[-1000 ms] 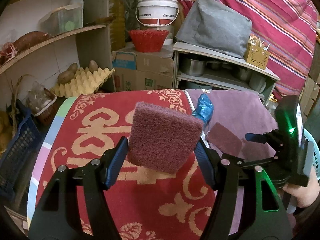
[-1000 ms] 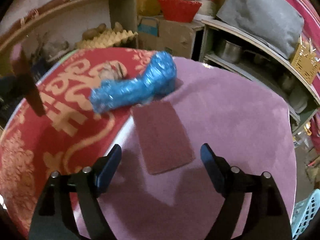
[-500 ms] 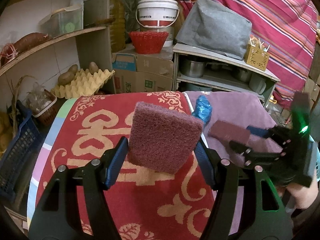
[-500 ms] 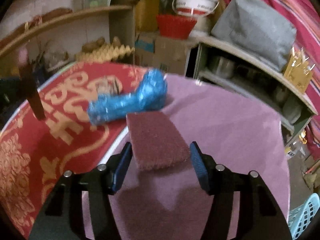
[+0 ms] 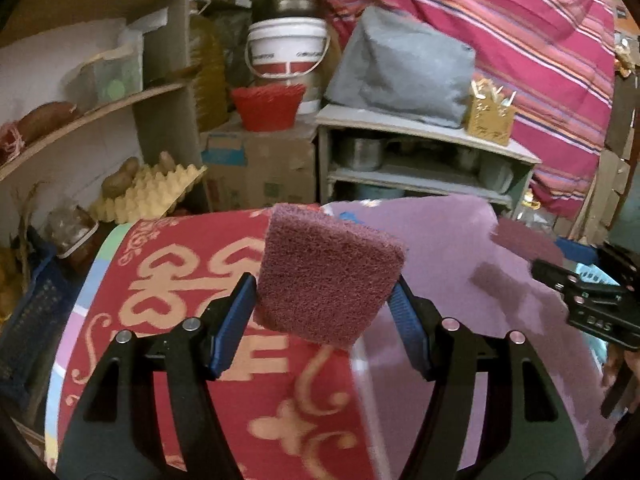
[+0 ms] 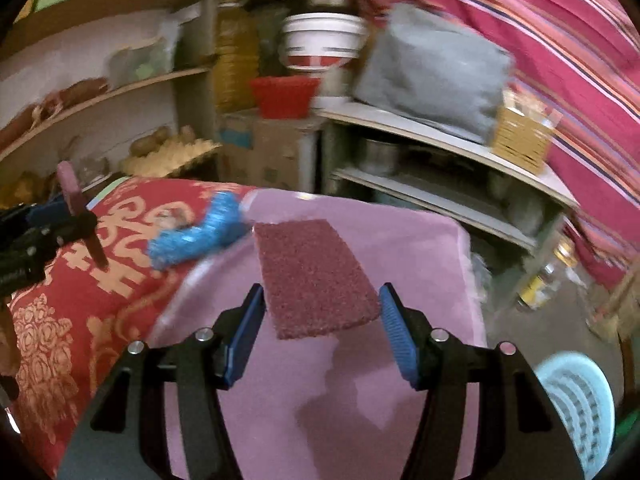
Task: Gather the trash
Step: 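Carry both pads over the light-blue basket and open both tools to drop them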
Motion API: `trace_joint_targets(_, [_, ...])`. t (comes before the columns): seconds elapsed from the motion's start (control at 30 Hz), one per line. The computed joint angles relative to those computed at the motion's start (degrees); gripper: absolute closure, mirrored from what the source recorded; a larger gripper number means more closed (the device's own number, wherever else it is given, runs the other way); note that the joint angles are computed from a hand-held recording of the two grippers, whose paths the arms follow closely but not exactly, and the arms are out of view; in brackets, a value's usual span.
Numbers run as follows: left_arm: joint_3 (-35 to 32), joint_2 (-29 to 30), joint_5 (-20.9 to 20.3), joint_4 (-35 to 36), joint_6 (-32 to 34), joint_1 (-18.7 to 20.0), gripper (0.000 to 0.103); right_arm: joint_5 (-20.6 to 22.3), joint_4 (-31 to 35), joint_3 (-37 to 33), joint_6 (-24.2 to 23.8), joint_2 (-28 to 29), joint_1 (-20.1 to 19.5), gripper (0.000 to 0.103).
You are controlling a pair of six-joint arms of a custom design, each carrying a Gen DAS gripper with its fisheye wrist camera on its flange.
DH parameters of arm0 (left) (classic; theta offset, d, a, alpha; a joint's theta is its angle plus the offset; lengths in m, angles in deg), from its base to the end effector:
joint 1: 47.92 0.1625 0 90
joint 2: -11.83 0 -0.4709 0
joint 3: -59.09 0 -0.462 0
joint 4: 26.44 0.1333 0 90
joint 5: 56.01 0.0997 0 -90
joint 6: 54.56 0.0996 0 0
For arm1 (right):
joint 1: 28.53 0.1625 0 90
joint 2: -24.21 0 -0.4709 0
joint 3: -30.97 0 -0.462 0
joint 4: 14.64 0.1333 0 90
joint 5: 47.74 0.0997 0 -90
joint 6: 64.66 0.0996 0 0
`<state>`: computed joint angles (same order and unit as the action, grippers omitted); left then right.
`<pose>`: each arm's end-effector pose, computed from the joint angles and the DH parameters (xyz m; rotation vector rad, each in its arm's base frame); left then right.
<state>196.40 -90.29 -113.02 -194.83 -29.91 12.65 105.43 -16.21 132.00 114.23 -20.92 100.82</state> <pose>-0.0374 -0.4480 0.3640 0.8504 2.2925 -0.9907 0.3745 -0.3867 0.0190 0.3308 -2.0791 1.0437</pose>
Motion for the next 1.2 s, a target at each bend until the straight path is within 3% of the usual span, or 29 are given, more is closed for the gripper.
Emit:
trace_joint_targets(0.3, [8.2, 2.5, 1.7, -2.3, -9.9, -14.4, 0.038, 12.8, 3.4, 13.6, 11.7, -11.6, 2.9, 0.045])
trace_joint_targets(0.53, [12.4, 11.4, 0.8, -7.8, -15.9, -25.1, 0.038, 16.5, 5.5, 22.4, 21.7, -19.7, 2.5, 0.044])
trace_joint_targets(0.6, [13.1, 14.0, 0.5, -9.8, -16.9, -27.4, 0.038, 17.1, 3.6, 24.6, 21.0, -22.7, 1.9, 0.044])
trace_joint_targets(0.7, [13.3, 19.5, -0.3, -12.8, -18.6, -30.3, 0.038, 16.9, -1.8, 27.3, 16.4, -27.5, 0.8, 0.044])
trace_joint_targets(0.77, [13.1, 22.9, -1.2, -14.7, -19.6, -31.7, 0.038, 17.3, -1.9, 28.3, 16.8, -28.6, 0.7, 0.044])
trace_joint_targets(1.03, [10.7, 30.4, -4.8, -16.5, -20.2, -31.9, 0.037, 17.3, -5.0, 30.6, 14.1, -33.2, -1.1, 0.044])
trace_joint_targets(1.13, [10.3, 31.1, -4.5, -16.6, -20.6, -31.8, 0.017, 16.7, -5.5, 30.9, 13.8, -33.8, -1.5, 0.044])
trace_joint_targets(1.2, [10.5, 30.6, -4.5, -17.0, -19.8, -31.3, 0.015, 16.4, -5.8, 30.9, 13.5, -33.7, -1.8, 0.044])
